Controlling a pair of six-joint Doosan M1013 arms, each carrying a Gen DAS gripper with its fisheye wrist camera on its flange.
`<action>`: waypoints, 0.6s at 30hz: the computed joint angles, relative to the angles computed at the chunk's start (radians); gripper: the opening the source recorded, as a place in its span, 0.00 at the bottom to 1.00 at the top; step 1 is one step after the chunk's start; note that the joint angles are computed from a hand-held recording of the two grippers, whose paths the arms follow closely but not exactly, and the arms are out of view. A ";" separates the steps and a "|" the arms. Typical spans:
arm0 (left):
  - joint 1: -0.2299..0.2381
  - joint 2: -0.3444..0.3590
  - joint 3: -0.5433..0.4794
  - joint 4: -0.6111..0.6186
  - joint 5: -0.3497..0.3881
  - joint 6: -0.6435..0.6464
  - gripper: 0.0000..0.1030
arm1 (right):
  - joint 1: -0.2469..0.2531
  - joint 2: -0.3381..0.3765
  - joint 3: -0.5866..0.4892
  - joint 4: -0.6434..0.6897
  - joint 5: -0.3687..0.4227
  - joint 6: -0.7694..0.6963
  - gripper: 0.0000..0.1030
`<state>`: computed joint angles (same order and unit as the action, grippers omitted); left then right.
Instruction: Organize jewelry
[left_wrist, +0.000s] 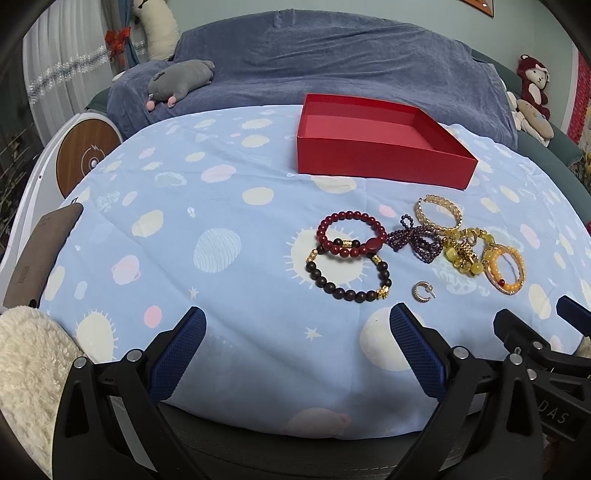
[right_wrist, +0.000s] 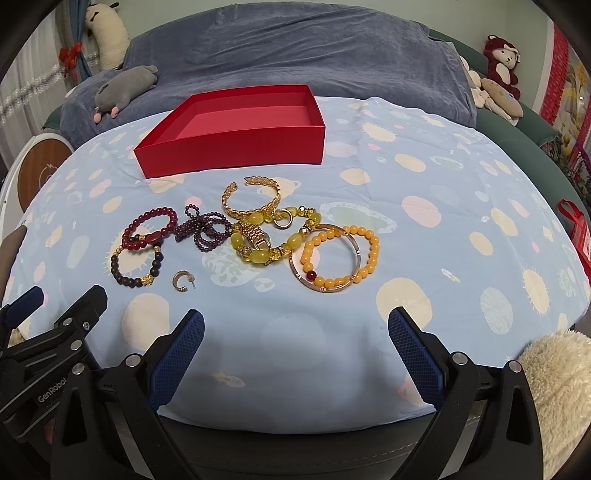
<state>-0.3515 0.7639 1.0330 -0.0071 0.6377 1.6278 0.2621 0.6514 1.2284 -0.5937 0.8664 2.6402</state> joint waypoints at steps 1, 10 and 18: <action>0.000 0.001 -0.002 0.000 0.002 0.000 0.92 | 0.001 0.000 0.000 -0.003 0.001 0.000 0.93; 0.002 0.005 -0.008 -0.007 0.006 0.014 0.93 | 0.002 0.006 -0.008 -0.009 0.011 0.010 0.93; 0.002 0.004 -0.005 -0.007 0.002 0.014 0.93 | 0.002 0.006 -0.008 -0.012 0.012 0.010 0.93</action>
